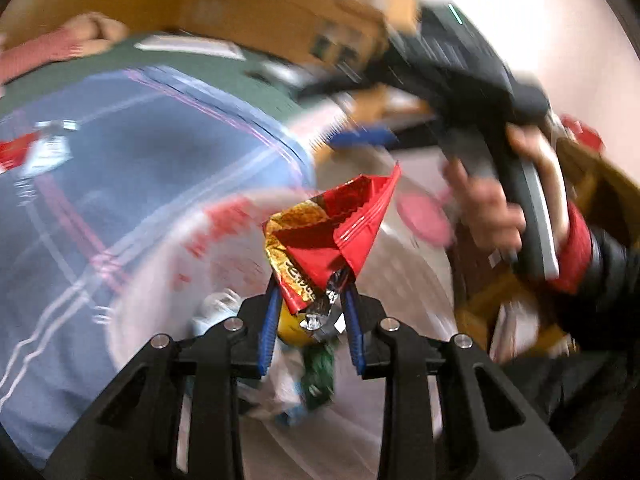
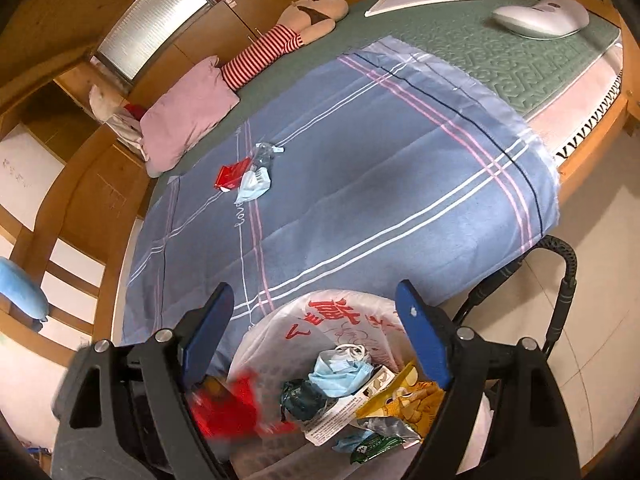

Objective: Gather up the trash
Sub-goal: 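Drop the red wrapper and yellow chip bag into the white bag with both tools, then grasp the clear plastic wrapper with the right tool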

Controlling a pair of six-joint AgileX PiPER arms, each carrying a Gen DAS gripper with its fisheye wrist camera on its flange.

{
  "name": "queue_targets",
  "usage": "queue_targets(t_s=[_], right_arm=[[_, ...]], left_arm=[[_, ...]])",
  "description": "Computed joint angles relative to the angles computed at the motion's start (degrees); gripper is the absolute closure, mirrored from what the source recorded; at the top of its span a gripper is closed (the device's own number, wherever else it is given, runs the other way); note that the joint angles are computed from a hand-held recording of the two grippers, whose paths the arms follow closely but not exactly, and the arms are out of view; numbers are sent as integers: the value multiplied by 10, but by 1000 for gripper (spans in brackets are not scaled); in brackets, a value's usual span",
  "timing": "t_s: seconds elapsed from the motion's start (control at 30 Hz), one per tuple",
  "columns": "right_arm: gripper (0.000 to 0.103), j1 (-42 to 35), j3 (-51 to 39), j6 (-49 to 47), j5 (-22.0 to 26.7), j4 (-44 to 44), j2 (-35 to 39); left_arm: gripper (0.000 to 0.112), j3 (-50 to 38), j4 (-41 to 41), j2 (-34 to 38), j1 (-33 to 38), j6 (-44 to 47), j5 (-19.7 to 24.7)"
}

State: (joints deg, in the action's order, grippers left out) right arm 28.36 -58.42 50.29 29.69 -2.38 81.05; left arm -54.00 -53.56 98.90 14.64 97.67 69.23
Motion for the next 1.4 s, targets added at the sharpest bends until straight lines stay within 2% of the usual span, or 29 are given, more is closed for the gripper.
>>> queue_targets(t_s=[0.1,0.17,0.23,0.37,0.9,1.07,1.13,1.17,1.27,1.37,1.4], right_arm=[[22,3,-1,1,-4,-1,4],[22,3,-3,2,-4,-2,7],[22,2,-3,9,-3,-6,6],[22,-3,1,12,-7,0,6],[22,0,-16,-12,-8,33,41],[22,7,-24,-10,-9,32,50],[22,9,-25,-6,-10,28,51],[22,9,-25,-4,-10,26,52],[22,11,-27,7,-8,11,57],[22,14,-42,8,-1,7,75],[22,15,-50,4,1,10,83]], left_arm=[[69,14,23,-7,-25,4,-18],[51,18,23,-9,-28,5,-27],[38,19,16,-10,-25,5,-28],[24,20,0,-11,-16,-8,-43],[23,-25,-44,9,24,-83,-40],[23,-22,-104,9,72,-62,-11],[23,-20,-134,9,89,-62,-15],[23,-12,-159,2,95,-65,-39],[23,-8,-204,-36,89,-102,-201],[23,-37,-185,-48,55,-158,-368],[23,-63,-150,-39,48,-205,-405]])
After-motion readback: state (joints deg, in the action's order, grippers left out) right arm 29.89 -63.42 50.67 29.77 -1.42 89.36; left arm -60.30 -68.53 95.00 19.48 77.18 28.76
